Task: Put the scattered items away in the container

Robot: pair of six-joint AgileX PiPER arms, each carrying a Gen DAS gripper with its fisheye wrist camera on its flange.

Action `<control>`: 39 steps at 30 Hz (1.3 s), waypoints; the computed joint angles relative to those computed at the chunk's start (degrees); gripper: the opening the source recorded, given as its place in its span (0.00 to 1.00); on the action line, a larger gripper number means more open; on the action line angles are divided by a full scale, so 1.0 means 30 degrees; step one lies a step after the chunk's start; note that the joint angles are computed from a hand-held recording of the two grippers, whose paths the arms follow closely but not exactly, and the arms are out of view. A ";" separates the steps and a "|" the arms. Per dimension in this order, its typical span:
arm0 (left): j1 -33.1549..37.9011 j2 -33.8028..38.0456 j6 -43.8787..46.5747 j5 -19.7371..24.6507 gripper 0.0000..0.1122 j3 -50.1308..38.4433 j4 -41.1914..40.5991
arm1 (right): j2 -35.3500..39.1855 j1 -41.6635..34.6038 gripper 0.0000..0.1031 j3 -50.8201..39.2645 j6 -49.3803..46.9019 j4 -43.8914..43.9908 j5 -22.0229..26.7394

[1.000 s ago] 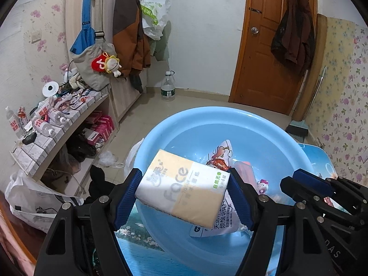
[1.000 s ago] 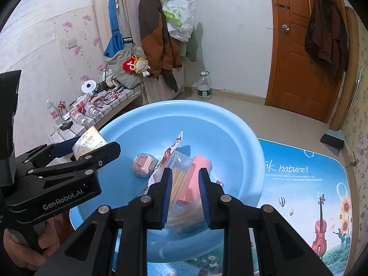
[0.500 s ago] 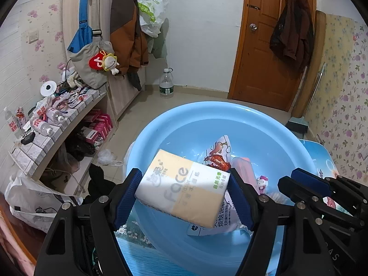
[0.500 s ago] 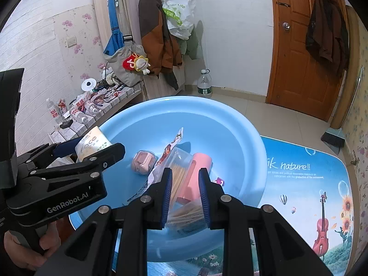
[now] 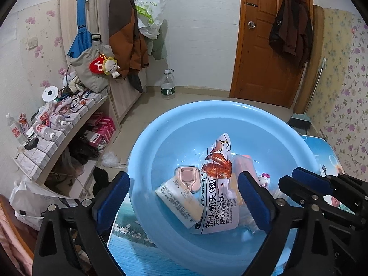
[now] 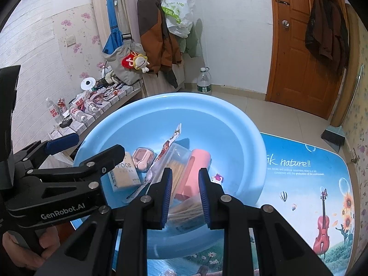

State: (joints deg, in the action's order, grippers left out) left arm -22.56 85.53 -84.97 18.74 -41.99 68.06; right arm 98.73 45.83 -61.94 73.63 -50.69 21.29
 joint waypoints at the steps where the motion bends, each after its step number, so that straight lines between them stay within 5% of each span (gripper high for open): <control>1: 0.0008 -0.0005 0.0017 -0.0036 0.85 0.0010 -0.0031 | 0.0005 -0.0009 0.24 0.0001 -0.0003 -0.0010 -0.0021; 24: -0.0837 -0.1132 0.0171 0.0854 0.85 0.0560 -0.0484 | -0.0811 0.0473 0.24 0.0487 0.0599 -0.0247 0.0536; 39: -0.3144 -0.2748 0.1210 0.3513 0.88 0.0195 -0.1779 | -0.3144 0.1316 0.29 0.1378 0.1857 -0.1044 0.2110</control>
State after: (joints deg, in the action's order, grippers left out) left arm -31.99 77.29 -81.34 29.28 -41.41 62.72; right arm 89.30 49.78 -57.80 79.20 -53.82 27.62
